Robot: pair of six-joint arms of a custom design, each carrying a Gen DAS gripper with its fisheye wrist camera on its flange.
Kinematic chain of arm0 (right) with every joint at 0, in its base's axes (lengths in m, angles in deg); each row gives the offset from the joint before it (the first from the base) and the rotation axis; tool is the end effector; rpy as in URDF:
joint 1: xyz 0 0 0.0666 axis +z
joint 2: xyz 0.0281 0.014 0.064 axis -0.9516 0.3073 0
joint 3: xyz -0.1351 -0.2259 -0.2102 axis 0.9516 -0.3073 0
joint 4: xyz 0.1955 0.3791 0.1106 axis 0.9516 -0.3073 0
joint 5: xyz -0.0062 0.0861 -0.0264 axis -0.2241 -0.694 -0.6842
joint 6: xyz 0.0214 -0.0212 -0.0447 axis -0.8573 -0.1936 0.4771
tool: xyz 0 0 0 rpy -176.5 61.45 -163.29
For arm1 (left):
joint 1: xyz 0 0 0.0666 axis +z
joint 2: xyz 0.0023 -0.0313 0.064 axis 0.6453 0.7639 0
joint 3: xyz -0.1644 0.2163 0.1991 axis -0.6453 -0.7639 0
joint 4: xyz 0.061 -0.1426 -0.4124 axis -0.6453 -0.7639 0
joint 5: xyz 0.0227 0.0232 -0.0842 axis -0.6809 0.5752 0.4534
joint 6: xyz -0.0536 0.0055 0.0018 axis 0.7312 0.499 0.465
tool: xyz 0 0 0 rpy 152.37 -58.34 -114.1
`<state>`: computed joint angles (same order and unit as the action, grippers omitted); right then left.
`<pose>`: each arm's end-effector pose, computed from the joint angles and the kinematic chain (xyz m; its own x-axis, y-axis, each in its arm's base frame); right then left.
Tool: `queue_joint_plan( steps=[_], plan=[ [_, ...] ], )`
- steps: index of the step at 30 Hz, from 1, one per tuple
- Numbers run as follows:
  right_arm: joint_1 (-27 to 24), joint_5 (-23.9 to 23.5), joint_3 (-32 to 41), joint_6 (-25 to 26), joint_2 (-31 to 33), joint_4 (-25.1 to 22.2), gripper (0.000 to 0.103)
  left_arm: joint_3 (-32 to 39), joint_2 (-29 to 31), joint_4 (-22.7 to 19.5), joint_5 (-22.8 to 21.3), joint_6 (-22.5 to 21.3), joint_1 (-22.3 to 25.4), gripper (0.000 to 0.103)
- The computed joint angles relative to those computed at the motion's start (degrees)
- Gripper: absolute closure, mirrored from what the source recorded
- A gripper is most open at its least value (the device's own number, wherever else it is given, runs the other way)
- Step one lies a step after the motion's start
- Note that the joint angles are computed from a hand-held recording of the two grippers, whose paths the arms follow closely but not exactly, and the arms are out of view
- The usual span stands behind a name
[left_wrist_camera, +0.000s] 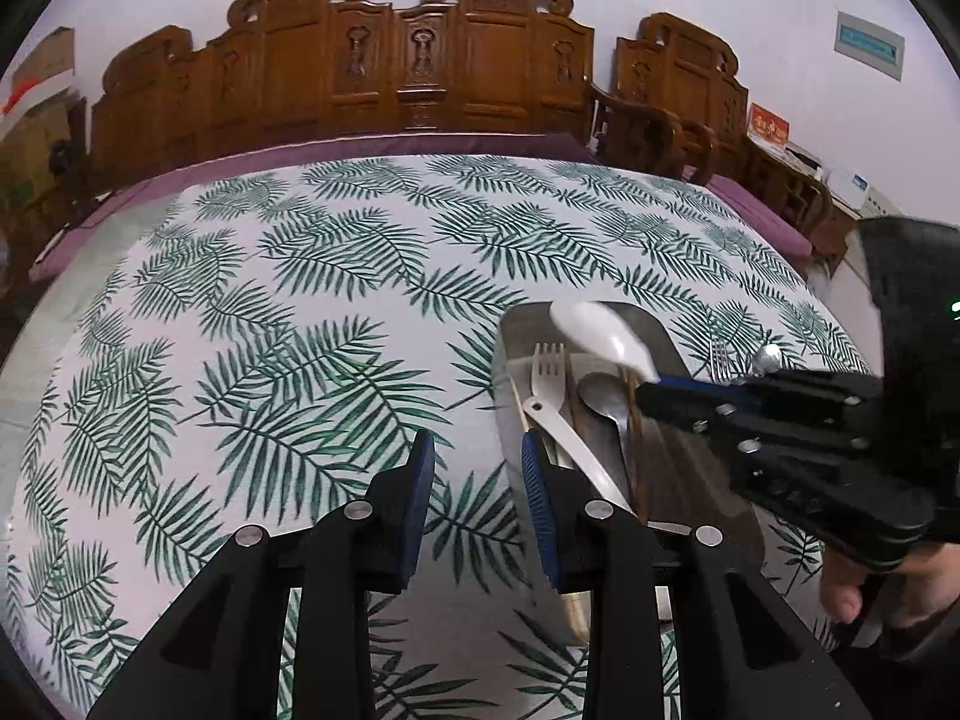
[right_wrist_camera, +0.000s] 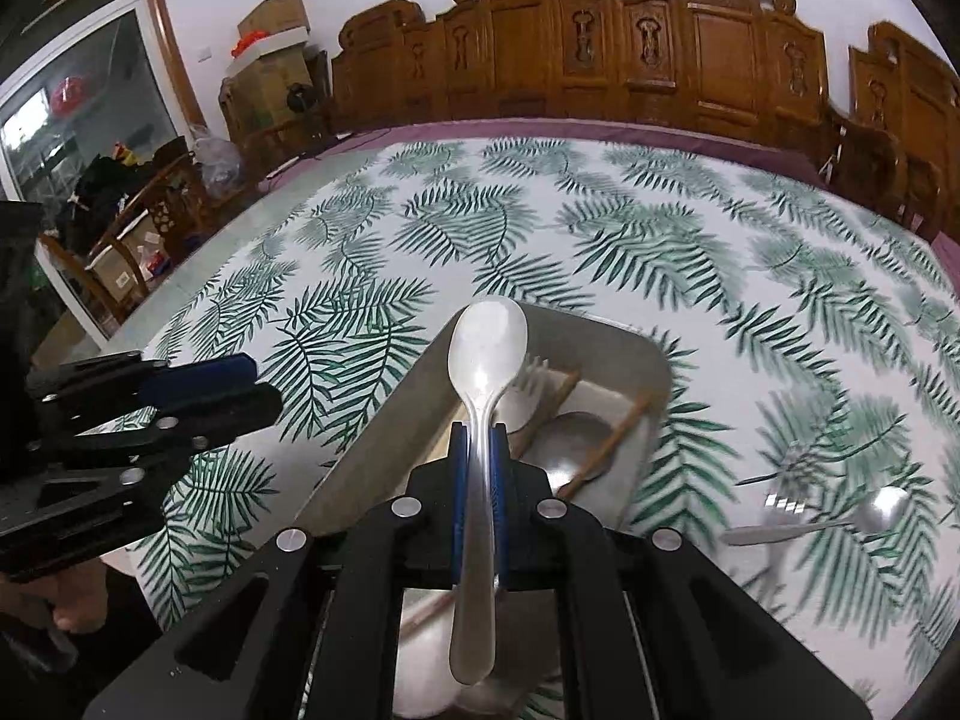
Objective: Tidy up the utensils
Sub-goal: 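Lower the white plastic spoon into the grey tray and open the right gripper, then grasp a metal spoon with the right gripper while the left reaches toward a metal fork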
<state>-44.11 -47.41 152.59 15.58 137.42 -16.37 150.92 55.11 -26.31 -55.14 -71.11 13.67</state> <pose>0.4589 0.2422 0.5942 -0.7758 0.0004 -0.6310 -0.1809 0.9579 0.2230 0.4496 -0.2273 0.5608 -0.6916 0.2665 -0.6713 0.4340 0.8963 -0.0913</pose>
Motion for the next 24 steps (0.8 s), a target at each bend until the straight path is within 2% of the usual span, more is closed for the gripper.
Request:
queue_joint_plan(
  steps=[4,10,12,13,15,17,18,23,24],
  plan=[
    [-0.03,-1.48,-0.05,-1.3,0.85,0.31,0.093,0.08,-0.02,-0.09,0.42,0.36,0.41,0.075],
    [-1.14,-3.04,-3.42,-0.76,-2.4,2.46,0.093,0.4,0.31,-0.23,0.66,0.44,-0.33,0.075],
    [-1.71,-2.17,-4.57,0.11,-4.18,2.55,0.093,0.81,0.54,-0.2,1.1,0.67,-0.68,0.075],
    [-2.17,-1.27,-4.96,0.67,-5.04,2.06,0.093,1.08,0.69,-0.18,1.24,0.75,-0.92,0.073],
    [-3.37,0.97,-5.84,1.61,-6.69,1.19,0.093,1.46,0.81,0.25,1.44,1.04,-1.68,0.062],
    [-4.64,3.03,-6.87,1.96,-8.24,0.25,0.093,2.04,1.12,0.38,1.74,1.35,-2.59,0.061],
    [-5.48,3.87,-7.75,2.01,-9.22,-0.16,0.092,2.35,1.3,0.35,1.91,1.49,-2.98,0.061],
    [-10.31,8.71,-12.97,2.55,-13.53,-2.44,0.068,4.01,2.4,0.38,2.1,2.07,-5.26,0.058],
    [-11.44,9.06,-14.12,2.21,-14.29,-2.69,0.066,4.3,2.64,0.49,1.98,2.17,-5.83,0.056]
  ],
)
